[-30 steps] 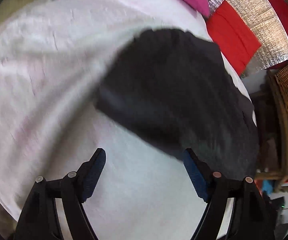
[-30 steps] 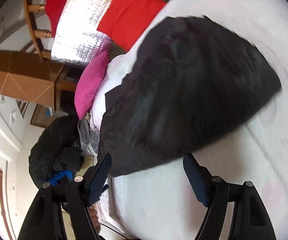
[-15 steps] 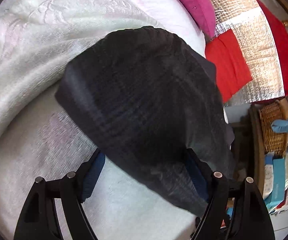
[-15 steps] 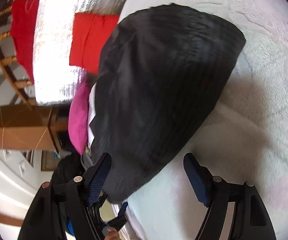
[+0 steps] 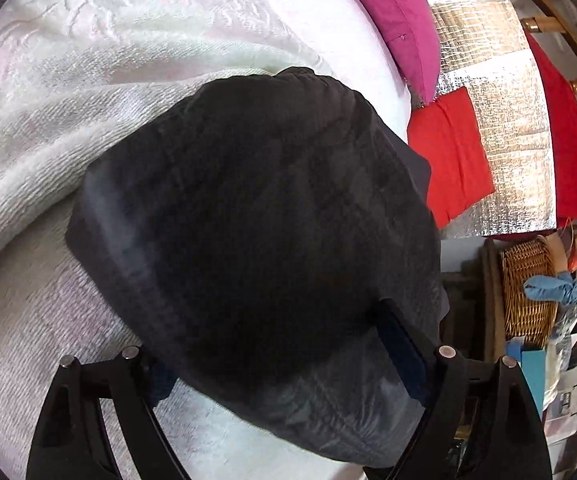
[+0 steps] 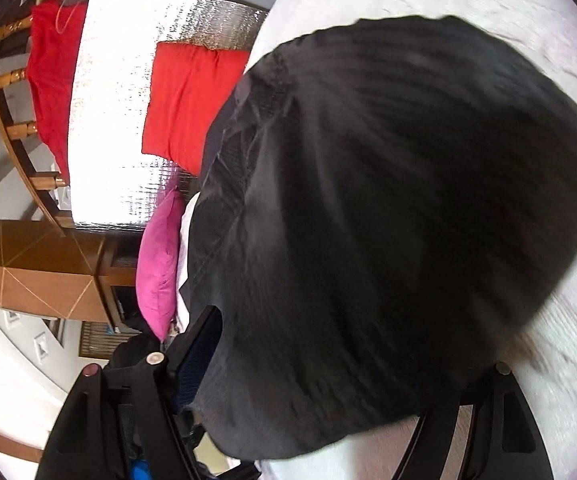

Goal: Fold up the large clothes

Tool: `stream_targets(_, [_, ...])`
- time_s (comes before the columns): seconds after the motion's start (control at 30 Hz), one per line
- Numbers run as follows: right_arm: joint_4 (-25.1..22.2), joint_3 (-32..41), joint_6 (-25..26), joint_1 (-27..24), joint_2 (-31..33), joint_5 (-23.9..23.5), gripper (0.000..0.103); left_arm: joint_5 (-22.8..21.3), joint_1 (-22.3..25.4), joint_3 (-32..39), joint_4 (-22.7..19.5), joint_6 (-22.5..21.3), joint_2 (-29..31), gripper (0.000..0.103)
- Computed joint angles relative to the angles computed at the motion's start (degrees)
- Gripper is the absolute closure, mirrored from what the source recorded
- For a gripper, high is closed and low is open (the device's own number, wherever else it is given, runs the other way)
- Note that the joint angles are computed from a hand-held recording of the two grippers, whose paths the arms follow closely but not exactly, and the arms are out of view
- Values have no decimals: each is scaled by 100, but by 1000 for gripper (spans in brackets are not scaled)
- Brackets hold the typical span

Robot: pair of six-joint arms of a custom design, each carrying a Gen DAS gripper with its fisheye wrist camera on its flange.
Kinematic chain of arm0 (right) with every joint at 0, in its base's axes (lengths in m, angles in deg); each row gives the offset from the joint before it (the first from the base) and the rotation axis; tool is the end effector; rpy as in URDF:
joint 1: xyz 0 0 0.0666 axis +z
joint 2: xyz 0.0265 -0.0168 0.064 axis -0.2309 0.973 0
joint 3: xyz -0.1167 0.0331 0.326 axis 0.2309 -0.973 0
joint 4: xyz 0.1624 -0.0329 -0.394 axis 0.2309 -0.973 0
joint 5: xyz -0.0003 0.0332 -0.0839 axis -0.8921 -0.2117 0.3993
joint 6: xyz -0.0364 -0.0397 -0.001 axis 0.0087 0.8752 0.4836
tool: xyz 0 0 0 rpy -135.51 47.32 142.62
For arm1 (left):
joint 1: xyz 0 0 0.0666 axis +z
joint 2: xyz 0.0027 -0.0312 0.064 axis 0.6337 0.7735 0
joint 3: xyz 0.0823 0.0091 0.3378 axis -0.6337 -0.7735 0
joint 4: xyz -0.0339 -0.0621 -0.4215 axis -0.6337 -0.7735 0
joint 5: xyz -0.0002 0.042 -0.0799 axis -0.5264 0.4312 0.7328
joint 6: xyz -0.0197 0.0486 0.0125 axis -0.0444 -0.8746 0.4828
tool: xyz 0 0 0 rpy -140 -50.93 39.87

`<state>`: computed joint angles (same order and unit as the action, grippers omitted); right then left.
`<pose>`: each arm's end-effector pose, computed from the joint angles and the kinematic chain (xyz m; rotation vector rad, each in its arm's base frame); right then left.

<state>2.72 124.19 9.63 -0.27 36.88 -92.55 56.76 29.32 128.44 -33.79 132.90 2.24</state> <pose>0.6074 0.1612 0.5453 0.7511 2.1432 1.5076 0.4935 -0.0949 0.6488 -1.2116 2.2252 -0.8937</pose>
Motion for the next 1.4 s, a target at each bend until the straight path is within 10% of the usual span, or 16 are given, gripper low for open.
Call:
stream_targets(0.2, [175,257,43,44,209,436,24,185,97,-272,459,268,-102,26])
stream_targets(0.6, [-706,745,996,86,296,795,64,-479,-135,314,-273,-454,80,71])
stream_targets(1.4, [-506,-2165,1737,-149,-2215,234,66,-1375,-1141,-1261,-415,-292,-1491,68])
